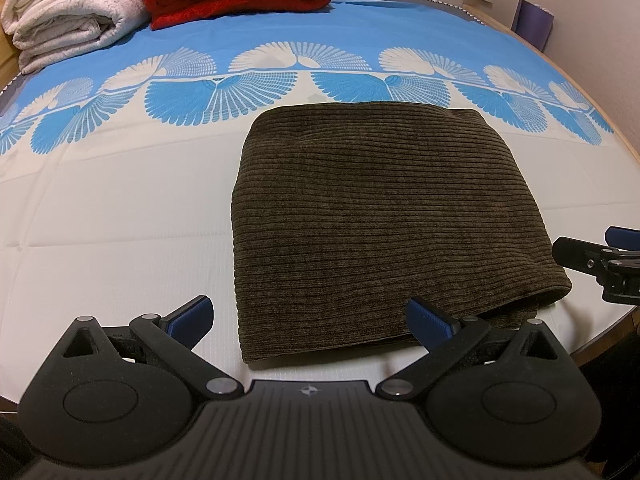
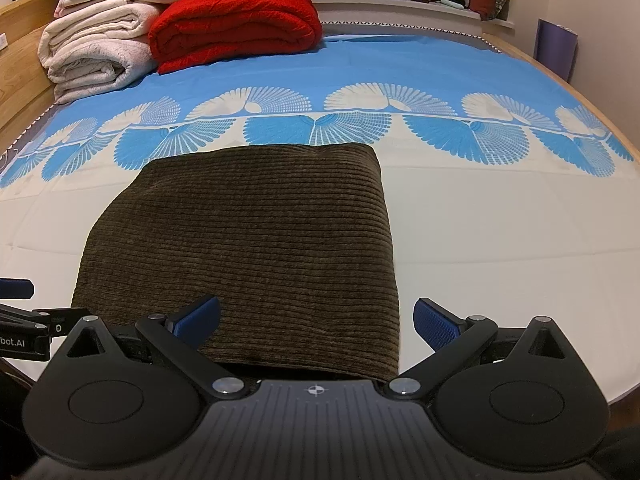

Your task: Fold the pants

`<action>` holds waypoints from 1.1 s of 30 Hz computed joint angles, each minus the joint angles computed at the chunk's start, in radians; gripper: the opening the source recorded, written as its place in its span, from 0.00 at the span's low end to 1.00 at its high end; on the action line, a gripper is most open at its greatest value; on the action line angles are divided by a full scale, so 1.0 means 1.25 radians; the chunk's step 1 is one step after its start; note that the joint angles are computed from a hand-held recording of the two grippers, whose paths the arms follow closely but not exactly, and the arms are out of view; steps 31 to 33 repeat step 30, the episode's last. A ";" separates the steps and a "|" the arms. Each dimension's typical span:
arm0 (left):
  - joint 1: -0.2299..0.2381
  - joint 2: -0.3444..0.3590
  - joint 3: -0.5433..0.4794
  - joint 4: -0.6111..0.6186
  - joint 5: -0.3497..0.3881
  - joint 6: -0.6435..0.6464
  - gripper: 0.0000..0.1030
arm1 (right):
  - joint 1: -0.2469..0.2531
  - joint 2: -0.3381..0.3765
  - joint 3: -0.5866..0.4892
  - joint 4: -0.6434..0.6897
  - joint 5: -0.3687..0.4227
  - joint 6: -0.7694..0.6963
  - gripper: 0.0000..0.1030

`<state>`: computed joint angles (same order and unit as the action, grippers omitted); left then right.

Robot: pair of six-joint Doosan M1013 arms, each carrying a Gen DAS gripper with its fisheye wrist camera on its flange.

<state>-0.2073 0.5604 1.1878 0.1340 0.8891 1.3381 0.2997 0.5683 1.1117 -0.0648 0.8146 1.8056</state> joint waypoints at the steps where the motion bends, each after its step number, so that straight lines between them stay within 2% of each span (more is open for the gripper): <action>1: 0.000 0.000 0.000 0.000 0.000 0.000 1.00 | 0.001 0.000 0.001 -0.001 0.000 0.001 0.99; 33: 0.001 -0.002 0.003 -0.014 -0.014 0.034 1.00 | 0.000 0.000 -0.001 0.007 0.004 -0.002 0.99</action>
